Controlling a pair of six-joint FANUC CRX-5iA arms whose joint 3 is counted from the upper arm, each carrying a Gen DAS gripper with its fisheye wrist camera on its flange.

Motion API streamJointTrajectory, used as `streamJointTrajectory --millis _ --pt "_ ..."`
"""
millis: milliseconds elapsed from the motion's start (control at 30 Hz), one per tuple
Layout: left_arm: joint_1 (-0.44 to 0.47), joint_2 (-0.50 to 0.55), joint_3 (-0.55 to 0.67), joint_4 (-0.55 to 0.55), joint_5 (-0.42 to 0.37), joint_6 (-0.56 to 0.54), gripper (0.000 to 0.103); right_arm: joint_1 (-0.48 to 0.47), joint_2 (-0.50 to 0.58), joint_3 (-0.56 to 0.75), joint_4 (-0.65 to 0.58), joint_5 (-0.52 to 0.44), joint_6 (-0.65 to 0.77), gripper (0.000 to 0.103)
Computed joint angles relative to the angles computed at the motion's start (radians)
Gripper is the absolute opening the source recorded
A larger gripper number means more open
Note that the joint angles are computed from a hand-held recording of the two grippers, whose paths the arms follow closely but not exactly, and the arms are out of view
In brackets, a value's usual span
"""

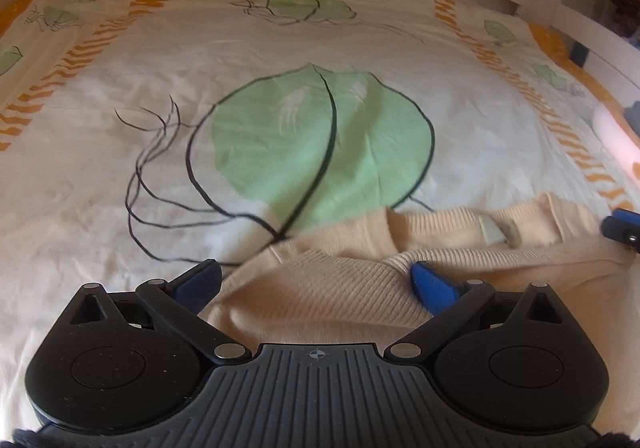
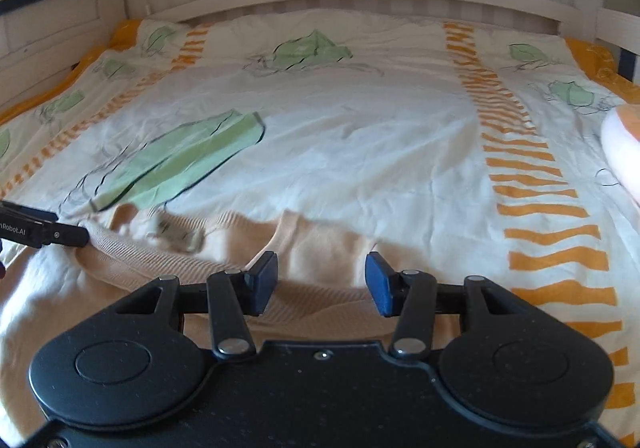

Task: Fold small clothes
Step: 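Open both tools and release the folded hem onto the sweater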

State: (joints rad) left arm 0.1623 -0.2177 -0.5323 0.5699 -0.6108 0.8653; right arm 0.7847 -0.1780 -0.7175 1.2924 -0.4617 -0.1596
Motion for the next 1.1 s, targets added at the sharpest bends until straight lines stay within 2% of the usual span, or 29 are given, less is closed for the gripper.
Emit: streamJointTrajectory --millis 100,233,400,533,667,733,800,867,933,1000,1100 --pt "0.015 -0.043 -0.036 0.044 0.013 -0.013 0.102 -0.027 -0.06 -0.061 0.225 -0.011 -0.197 0.057" --pt "0.03 -0.116 -0.095 0.103 0.007 -0.055 0.102 0.013 -0.13 -0.112 0.308 -0.043 -0.244 0.058" --pt "0.024 -0.144 -0.129 0.144 -0.028 -0.123 0.102 0.066 -0.143 -0.116 0.236 0.015 -0.152 0.058" --pt "0.017 -0.097 -0.101 0.068 -0.02 -0.068 0.102 0.099 -0.084 -0.07 0.087 0.026 -0.012 0.059" --pt "0.032 -0.041 -0.058 -0.038 -0.004 0.042 0.102 0.115 -0.024 -0.018 -0.046 -0.027 0.087 0.059" --pt "0.057 -0.032 -0.081 0.023 0.001 0.018 0.103 0.121 0.004 -0.008 -0.064 -0.101 0.066 0.059" --pt "0.077 -0.035 -0.097 0.067 -0.006 0.004 0.103 0.083 -0.001 -0.045 0.004 -0.082 -0.066 0.06" --pt "0.093 -0.034 -0.099 0.1 -0.032 -0.025 0.103 0.002 -0.031 -0.12 0.226 -0.003 -0.3 0.06" --pt "0.102 -0.031 -0.092 0.115 -0.056 -0.04 0.102 -0.036 -0.032 -0.153 0.407 -0.003 -0.43 0.062" --pt "0.107 -0.029 -0.091 0.147 -0.067 -0.069 0.102 -0.03 -0.024 -0.154 0.439 -0.027 -0.448 0.063" --pt "0.092 -0.035 -0.099 0.196 -0.044 -0.131 0.102 -0.047 -0.02 -0.157 0.473 -0.015 -0.484 0.063"
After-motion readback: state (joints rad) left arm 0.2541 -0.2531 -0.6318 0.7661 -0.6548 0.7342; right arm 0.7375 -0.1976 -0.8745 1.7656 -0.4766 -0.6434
